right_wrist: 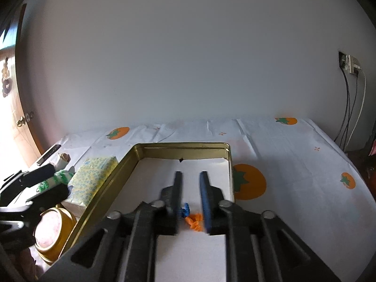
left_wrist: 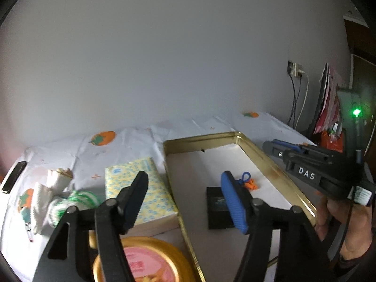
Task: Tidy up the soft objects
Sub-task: 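Open the left tool to drop the black box while the right tool releases the toy, then move both open tools back toward the remaining items, then grasp the green-white scrubber ball with the right tool while the left tool grasps the black fuzzy cloth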
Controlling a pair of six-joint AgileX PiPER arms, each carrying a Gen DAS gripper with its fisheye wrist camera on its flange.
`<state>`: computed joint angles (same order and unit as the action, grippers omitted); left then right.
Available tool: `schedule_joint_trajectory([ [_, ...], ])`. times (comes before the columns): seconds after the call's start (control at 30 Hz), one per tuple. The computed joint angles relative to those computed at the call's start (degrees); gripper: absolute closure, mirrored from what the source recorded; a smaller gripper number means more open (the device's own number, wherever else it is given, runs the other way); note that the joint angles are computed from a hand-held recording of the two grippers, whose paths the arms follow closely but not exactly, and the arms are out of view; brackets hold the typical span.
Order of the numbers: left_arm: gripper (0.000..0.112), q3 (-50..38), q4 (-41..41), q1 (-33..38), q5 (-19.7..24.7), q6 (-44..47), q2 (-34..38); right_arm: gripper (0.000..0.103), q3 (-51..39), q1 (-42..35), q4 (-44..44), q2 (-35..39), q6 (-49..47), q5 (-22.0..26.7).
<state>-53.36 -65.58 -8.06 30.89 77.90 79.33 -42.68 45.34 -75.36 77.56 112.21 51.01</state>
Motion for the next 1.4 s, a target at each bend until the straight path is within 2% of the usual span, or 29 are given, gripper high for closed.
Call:
schedule_joint_trajectory([
  [0.03, 0.047, 0.2, -1.0, 1.6, 1.5, 1.0, -0.4, 0.070, -0.2, 0.3, -0.2, 0.2, 0.4, 0.1],
  [0.13, 0.047, 1.0, -3.1, 6.1, 4.8, 4.4, -0.9, 0.059, -0.8, 2.2, -1.6, 1.0, 2.6, 1.0],
  [0.33, 0.042, 1.8, -8.6, 19.2, 9.8, 14.2, 0.5, 0.058, -7.8, 6.9, -1.8, 6.4, -0.2, 2.3],
  [0.47, 0.035, -1.0, -11.0, 27.4, 9.1, 17.6, 5.1, 0.057, -15.1, 10.1, -1.8, 11.7, -4.0, 1.6],
  [0.5, 0.034, -2.0, -11.1, 28.8, 8.3, 17.7, 6.6, 0.051, -16.9, 10.5, -1.6, 13.1, -5.3, 1.0],
  [0.53, 0.034, -3.1, -11.2, 30.4, 6.7, 18.1, 8.4, 0.045, -19.4, 10.9, -1.1, 15.0, -7.2, -0.3],
  [0.6, 0.034, -4.4, -11.6, 32.6, 5.7, 18.7, 10.8, 0.042, -24.6, 11.4, 0.8, 19.0, -11.8, -2.4],
  [0.77, 0.034, -8.4, -9.1, 38.1, 8.4, 15.2, 17.1, 0.041, -38.9, 11.5, 9.9, 29.0, -27.2, -4.7],
  [0.87, 0.034, -8.7, -9.4, 39.0, 8.8, 16.0, 18.4, 0.041, -49.1, 10.3, 19.2, 35.3, -39.0, -4.4],
  [0.93, 0.034, -9.1, -9.0, 39.7, 9.7, 16.0, 19.1, 0.041, -54.1, 9.7, 23.6, 38.5, -44.7, -2.8],
  [1.1, 0.031, -8.0, -8.9, 40.3, 11.1, 17.5, 18.6, 0.040, -72.3, 8.2, 33.2, 49.6, -58.9, 8.0],
  [1.27, 0.031, -8.3, -8.4, 40.0, 11.5, 17.0, 19.2, 0.040, -84.1, 7.0, 36.7, 56.5, -65.9, 15.5],
  [1.4, 0.031, -7.8, -7.7, 39.5, 11.9, 17.2, 18.8, 0.040, -90.4, 6.2, 38.8, 60.3, -69.1, 18.0],
])
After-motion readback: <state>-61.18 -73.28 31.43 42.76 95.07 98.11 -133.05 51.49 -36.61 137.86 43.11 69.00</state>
